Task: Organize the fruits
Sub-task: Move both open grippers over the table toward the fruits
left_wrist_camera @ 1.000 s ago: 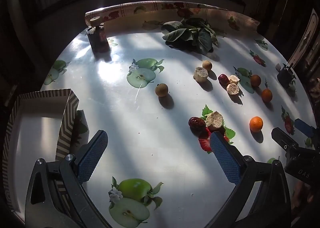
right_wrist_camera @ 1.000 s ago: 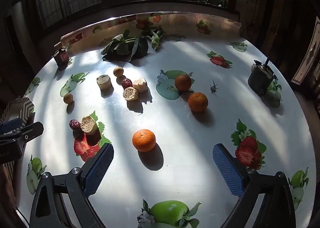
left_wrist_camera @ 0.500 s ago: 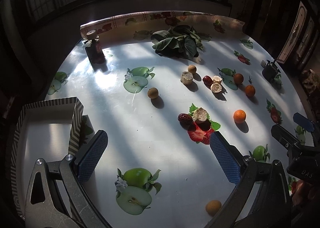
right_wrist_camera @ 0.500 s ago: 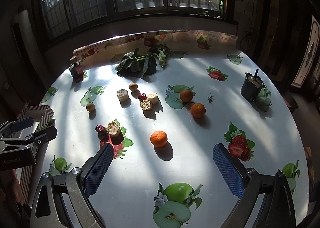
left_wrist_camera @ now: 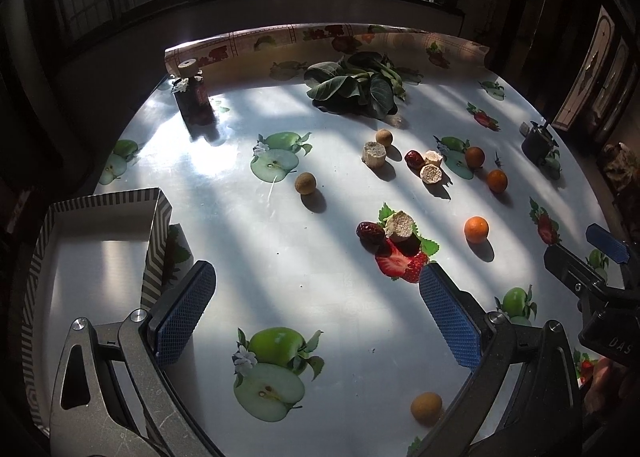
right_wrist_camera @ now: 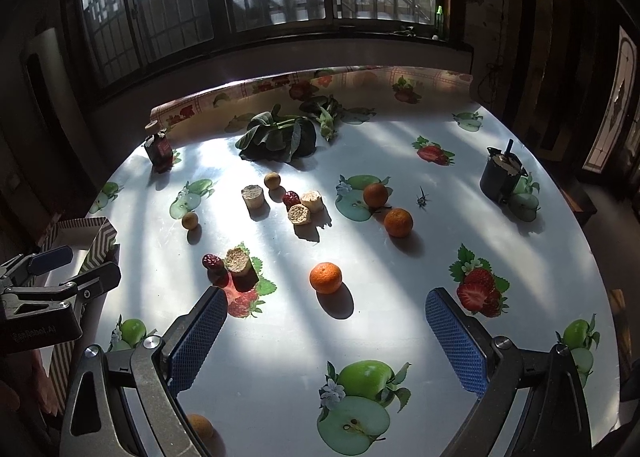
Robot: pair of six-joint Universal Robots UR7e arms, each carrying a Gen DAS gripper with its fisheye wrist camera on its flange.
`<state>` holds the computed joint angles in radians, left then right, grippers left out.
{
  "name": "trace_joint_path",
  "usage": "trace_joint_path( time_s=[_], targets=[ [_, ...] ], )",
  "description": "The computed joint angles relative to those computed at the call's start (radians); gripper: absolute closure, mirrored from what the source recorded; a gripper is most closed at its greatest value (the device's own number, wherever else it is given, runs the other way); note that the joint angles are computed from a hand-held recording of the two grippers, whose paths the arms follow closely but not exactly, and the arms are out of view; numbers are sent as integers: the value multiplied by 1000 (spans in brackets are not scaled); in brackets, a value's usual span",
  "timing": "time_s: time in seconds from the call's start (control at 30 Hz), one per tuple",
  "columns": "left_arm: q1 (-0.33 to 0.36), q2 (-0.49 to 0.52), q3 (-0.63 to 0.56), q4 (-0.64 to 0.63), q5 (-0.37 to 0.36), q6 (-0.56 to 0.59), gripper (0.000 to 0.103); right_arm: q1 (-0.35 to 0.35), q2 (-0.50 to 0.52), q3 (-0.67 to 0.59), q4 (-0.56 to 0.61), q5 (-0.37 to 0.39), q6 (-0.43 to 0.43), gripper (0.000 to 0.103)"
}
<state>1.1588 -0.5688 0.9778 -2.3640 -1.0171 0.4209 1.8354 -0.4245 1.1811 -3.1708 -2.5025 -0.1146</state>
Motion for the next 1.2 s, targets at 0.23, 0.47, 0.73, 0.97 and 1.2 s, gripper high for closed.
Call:
trace_joint_path(
  time_s=[0.23, 0.47, 0.73, 0.97, 1.2],
  targets=[
    [0, -9, 18, 14, -3, -5, 0, 1, -2, 9, 1, 3, 0, 3],
    [2, -8, 19, 45, -3, -16, 0, -2, -8, 25, 12, 1, 22, 3],
    [6, -3, 9, 68, 2, -21, 0, -6, -14, 36, 22, 10, 45, 3],
    [8, -6, 15, 64, 5, -20, 0, -6, -10, 32, 37, 12, 50, 3],
    [12, -2, 6, 76, 8, -24, 0, -8, -11, 31, 48, 19, 55, 3]
  ],
)
